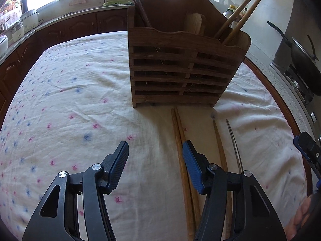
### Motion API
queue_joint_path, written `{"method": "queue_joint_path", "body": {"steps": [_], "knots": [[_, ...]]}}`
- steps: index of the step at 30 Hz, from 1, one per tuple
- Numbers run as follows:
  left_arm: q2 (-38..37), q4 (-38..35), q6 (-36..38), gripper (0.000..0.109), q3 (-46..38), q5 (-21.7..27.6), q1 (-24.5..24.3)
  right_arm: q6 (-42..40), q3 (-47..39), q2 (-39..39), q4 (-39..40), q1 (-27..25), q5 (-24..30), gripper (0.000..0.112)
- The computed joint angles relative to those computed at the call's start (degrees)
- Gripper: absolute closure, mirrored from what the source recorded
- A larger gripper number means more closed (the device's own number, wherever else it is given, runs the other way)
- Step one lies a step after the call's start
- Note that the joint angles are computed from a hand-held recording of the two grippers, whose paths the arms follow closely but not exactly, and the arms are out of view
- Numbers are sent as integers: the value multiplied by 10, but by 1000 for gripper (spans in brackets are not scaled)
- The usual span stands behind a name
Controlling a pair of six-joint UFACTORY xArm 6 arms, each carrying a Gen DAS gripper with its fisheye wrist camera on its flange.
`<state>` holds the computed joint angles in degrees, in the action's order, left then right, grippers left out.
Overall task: Organize utensils
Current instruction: 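Grasp a wooden chopstick with the left tool while the right tool grasps another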
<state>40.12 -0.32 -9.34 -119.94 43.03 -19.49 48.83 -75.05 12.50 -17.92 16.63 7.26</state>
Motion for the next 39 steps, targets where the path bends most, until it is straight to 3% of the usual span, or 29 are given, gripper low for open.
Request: {"method": "queue_joint_path", "body": {"steps": [6,8,12,17,22,27,34,39], "knots": [[88,14,12,71,-138,78,-9,-7,-4,3,9,-3,12,49],[80,3,23,73,-118,64,-9,-15,-4,3,17,-4,14,51],[56,51,30,74,-70,34,-19,-30,-11,9,33,-1,18,53],[-10,10,85,97,40,-13,-10,-97,-32,28,97,15,26,62],[-93,-61,152,101,160,-36,12,-186,-63,52,175,33,41,67],[-118,-104,161,101,182,-23,33,-265,-129,98,231,48,96,71],[-79,-78,127,90,121,1,31,-282,-257,186,210,56,196,77],[-37,-38,107,89,60,18,20,-273,-335,237,173,54,256,82]]}}
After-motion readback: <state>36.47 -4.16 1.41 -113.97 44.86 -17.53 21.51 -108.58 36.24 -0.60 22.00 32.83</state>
